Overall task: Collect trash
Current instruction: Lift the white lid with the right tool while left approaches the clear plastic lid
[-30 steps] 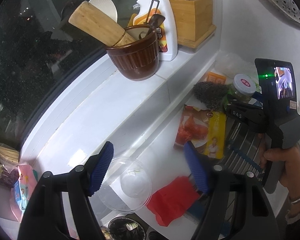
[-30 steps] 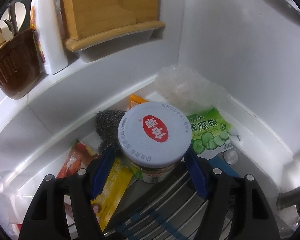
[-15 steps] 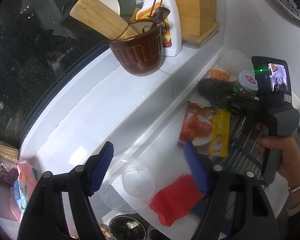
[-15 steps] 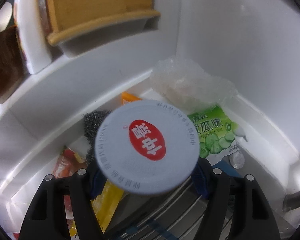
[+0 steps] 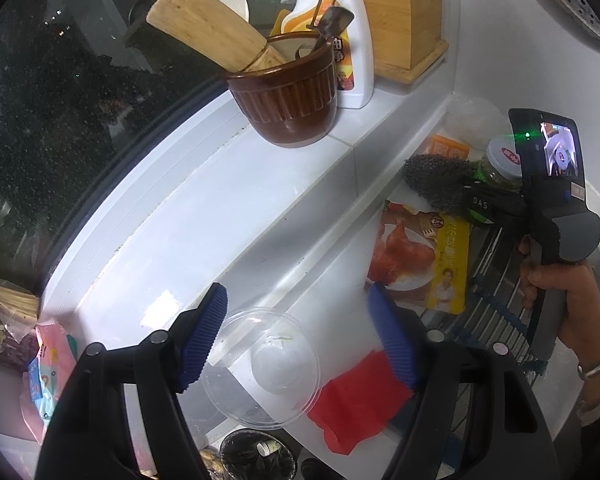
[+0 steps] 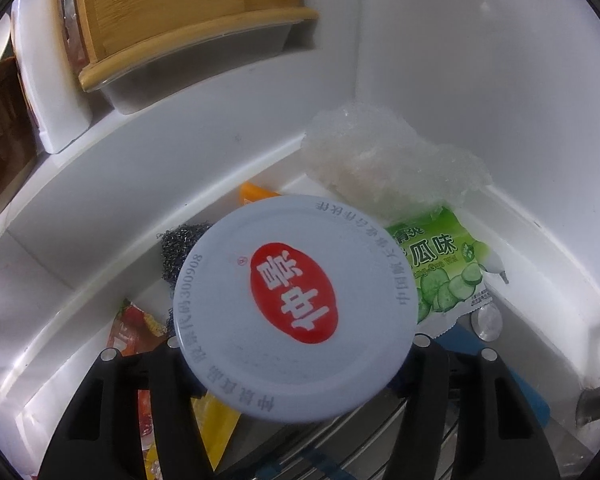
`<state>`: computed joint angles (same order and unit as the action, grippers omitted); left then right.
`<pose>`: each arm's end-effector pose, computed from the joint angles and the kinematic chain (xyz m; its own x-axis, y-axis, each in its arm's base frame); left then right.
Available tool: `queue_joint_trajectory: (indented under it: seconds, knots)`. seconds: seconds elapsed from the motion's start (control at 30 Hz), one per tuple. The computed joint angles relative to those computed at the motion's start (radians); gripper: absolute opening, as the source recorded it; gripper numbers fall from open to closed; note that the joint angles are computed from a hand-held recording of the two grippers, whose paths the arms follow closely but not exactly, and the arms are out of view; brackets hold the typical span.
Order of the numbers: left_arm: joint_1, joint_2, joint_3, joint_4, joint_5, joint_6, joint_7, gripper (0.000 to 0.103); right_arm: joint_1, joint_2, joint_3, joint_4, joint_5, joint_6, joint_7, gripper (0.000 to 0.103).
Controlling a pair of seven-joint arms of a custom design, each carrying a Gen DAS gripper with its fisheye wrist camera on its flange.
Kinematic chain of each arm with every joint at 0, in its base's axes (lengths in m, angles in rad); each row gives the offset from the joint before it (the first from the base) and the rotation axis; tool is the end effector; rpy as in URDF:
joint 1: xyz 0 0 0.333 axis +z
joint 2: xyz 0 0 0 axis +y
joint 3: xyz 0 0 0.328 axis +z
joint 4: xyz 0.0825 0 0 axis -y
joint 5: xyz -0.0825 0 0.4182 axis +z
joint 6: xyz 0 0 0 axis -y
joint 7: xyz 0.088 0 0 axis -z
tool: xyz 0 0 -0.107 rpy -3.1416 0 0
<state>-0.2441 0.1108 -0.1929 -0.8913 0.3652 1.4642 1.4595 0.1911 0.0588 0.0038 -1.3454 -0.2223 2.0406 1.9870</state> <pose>0.5187 -0.1828 0.8946 -0.1288 -0.9650 -0.2287 -0.8468 0.2270 -0.4810 0.6249 0.1108 0.7739 -0.1719 -0.9844 -0.0372 -0.7675 0.1575 -0.6213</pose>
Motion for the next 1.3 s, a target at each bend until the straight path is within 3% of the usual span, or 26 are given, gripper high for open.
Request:
queue_joint_trajectory:
  seconds: [0.4,1.07,1.3]
  knots:
    - [0.011,-0.013,0.004,-0.027,-0.005,0.004,-0.009,0.072,-0.011,-0.067,0.012,-0.068,-0.013,0.030,0.015,0.059]
    - [0.078,-0.098,0.012,-0.134,-0.075,0.014,-0.011,0.072,-0.004,-0.136,0.052,-0.085,-0.063,-0.008,-0.008,0.059]
    - [0.112,-0.164,0.031,-0.223,-0.223,0.030,0.040,0.072,0.000,-0.157,0.066,-0.093,-0.072,-0.021,-0.005,0.059]
